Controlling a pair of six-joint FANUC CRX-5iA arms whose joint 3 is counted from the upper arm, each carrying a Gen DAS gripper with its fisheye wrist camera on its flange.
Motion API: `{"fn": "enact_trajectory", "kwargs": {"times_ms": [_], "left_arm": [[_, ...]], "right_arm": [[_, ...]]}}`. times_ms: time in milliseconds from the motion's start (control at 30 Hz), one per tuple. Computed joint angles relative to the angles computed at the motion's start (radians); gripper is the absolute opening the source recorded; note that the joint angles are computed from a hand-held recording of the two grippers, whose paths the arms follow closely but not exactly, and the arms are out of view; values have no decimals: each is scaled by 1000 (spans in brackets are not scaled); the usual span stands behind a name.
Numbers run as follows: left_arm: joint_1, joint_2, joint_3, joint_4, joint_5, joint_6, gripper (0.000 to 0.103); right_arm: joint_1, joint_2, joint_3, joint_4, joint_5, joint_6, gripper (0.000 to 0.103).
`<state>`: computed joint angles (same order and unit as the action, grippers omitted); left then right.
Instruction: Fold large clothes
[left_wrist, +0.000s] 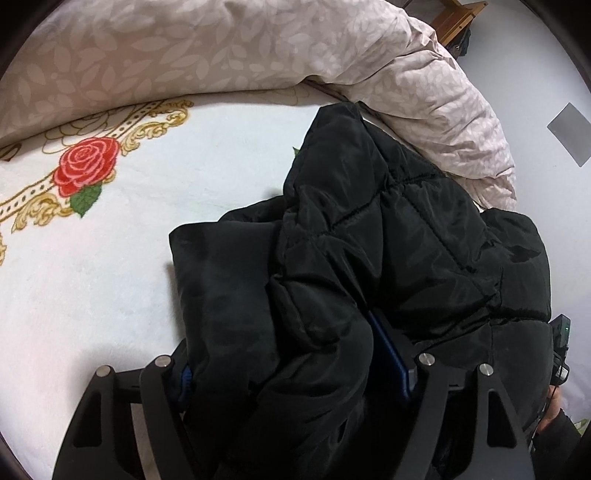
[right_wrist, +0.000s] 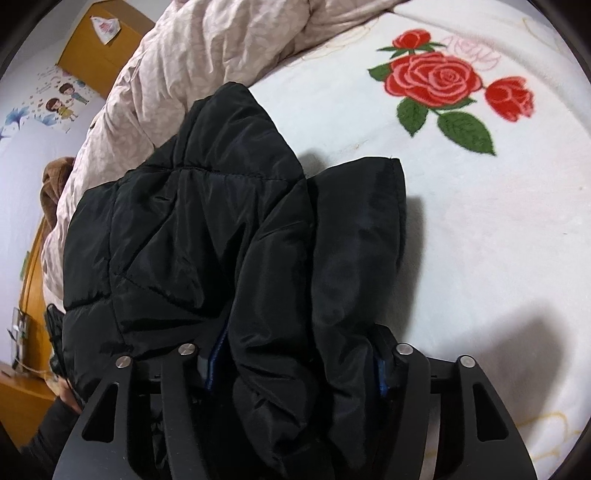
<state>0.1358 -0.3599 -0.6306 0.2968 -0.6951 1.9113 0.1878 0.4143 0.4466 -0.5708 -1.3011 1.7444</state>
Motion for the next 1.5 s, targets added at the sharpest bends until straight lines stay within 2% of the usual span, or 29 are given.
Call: {"fn": "enact_trajectory", "kwargs": {"times_ms": [67, 100, 167, 200, 300, 400, 500, 800, 1133, 1300, 1500], "left_arm": [[-2, 4, 3, 2, 1, -3, 77], [-4, 1, 4, -3, 4, 2, 72], [-12, -5, 11, -16, -4, 13, 62], [-15, -4, 21, -29, -11, 23, 53], [-35, -14, 72, -102, -68, 79, 37], [-56, -45, 117, -168, -123, 124, 30], [-86, -114, 143, -211, -149, 168, 29], [-259, -248, 195, -375, -306, 387, 29], [-425, -279, 220, -491, -389, 585, 29], [-432, -277, 234, -500, -397, 586, 29], [-339, -256, 233, -444, -353, 476, 29]], "right_arm": [[15, 0, 1, 24, 6, -3, 59], [18, -1, 1, 29, 4, -4, 57], [21, -8, 2, 28, 0, -6, 46], [25, -17, -2, 33, 3, -9, 42], [37, -45, -18, 56, 13, -11, 32], [31, -84, -29, 58, 10, -9, 25], [14, -142, -49, 33, 3, 11, 23], [-47, -303, -182, -20, -52, 55, 22], [-70, -374, -244, -30, -81, 61, 22], [-77, -381, -240, -39, -87, 71, 22], [-56, -344, -199, -33, -69, 64, 22]]}}
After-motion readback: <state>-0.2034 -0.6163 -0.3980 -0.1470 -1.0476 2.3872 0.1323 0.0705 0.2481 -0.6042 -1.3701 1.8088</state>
